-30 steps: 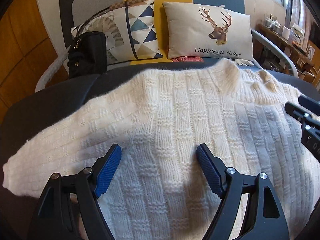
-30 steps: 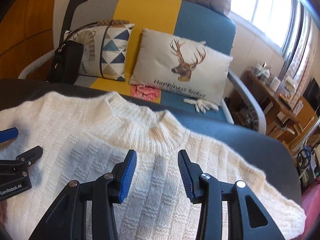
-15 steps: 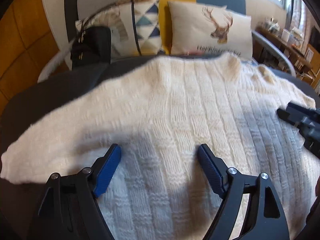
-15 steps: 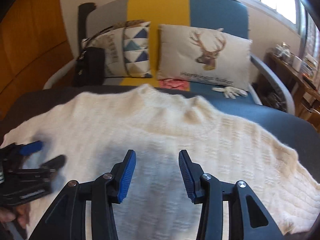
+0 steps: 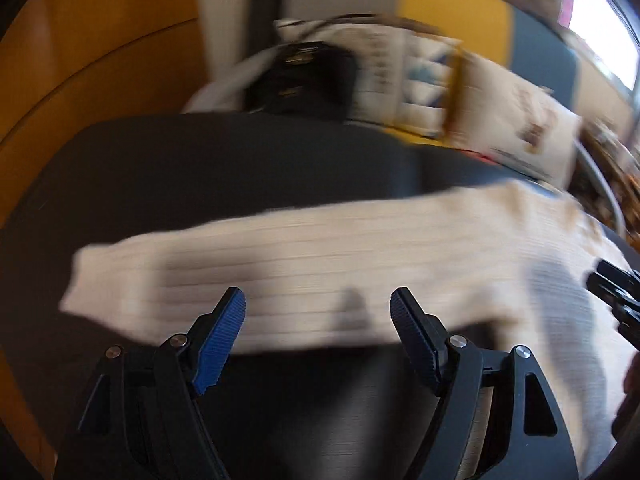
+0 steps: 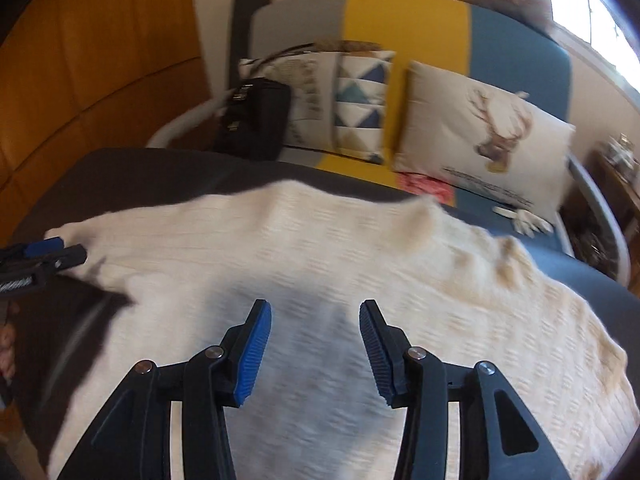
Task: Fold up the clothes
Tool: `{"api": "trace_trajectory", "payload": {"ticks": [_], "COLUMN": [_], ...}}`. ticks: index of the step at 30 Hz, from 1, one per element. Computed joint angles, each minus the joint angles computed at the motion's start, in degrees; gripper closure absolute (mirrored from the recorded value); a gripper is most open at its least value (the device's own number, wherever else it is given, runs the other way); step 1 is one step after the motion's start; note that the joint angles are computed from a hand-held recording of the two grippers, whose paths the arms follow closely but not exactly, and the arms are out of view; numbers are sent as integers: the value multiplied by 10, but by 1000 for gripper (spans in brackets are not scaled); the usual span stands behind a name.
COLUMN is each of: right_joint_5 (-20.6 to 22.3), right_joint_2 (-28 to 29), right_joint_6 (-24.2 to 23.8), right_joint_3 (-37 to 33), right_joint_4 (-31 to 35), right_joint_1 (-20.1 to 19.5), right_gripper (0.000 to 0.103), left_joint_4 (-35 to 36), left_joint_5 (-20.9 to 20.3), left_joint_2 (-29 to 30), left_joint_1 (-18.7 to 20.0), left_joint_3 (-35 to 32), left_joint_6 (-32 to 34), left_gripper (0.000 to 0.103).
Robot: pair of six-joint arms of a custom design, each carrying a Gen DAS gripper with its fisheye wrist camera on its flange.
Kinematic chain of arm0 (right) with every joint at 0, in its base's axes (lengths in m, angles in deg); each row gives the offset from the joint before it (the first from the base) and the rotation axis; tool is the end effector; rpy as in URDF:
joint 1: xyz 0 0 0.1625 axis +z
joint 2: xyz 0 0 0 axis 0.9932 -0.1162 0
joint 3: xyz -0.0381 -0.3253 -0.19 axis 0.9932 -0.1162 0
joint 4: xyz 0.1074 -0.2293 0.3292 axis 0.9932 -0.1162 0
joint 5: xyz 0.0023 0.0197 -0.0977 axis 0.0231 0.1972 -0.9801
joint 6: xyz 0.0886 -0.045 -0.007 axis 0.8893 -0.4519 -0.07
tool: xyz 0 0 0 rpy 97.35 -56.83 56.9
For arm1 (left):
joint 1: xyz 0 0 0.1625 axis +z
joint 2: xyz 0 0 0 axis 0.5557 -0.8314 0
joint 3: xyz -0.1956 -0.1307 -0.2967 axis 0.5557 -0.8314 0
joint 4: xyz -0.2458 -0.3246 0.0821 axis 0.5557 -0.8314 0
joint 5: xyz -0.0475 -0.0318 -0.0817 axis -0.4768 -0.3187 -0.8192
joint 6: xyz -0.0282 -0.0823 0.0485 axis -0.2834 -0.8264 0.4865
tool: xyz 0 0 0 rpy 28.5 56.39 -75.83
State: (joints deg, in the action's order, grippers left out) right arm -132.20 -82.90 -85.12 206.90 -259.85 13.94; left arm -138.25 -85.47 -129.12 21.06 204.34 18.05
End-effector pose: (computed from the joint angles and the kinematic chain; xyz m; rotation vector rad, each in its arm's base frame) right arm 0.1612 -0.4998 0.0813 0.8610 -2.4090 0.6286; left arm -0.0288 -0.4255 0.1496 -0.0701 2.1654 -0.8716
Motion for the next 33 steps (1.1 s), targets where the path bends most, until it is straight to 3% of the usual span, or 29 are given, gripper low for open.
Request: {"api": "trace_trajectory", "payload": {"ticks": [3, 6, 13, 16, 19, 22, 26, 29, 30, 32, 33], "right_joint_5": [9, 15, 3, -28, -33, -14, 24, 22, 10, -20, -11], "right_joint_2": [26, 60, 130, 163, 187, 168, 112, 97, 102, 119, 119], "right_joint_6": [-4, -10, 39, 42, 19, 41, 50, 38, 30, 25, 13], "right_joint_3": [-20, -55, -148, -179, -189, -185, -138, -123, -126, -134, -127], "right_joint_4": [34, 72, 133, 147, 107, 141, 129, 141, 141, 140, 117], "right_joint_1": [25, 48, 63, 64, 63, 57, 44, 35, 35, 35, 32], "right_gripper": [56, 56, 56, 56, 54, 54, 54, 54, 54, 54, 54], "left_joint_4": [30, 23, -79, -97, -92, -80, -176, -127, -103, -114, -126], "left_joint_5": [11, 12, 16, 33, 42, 35, 84, 94, 96, 62, 57], "left_joint_2": [-92, -141, -108, -90, -94, -117, -80, -59, -59, -72, -79], "left_joint_1": [54, 110, 189, 197, 206, 201, 157, 171, 183, 200, 199], "left_joint_3": [24, 27, 5, -9, -13, -5, 17, -8, -15, -20, -17], "left_joint_6": [-5, 22, 135, 157, 150, 122, 209, 202, 181, 168, 170], "left_gripper": [25, 26, 26, 26, 23, 26, 27, 27, 27, 26, 27]}}
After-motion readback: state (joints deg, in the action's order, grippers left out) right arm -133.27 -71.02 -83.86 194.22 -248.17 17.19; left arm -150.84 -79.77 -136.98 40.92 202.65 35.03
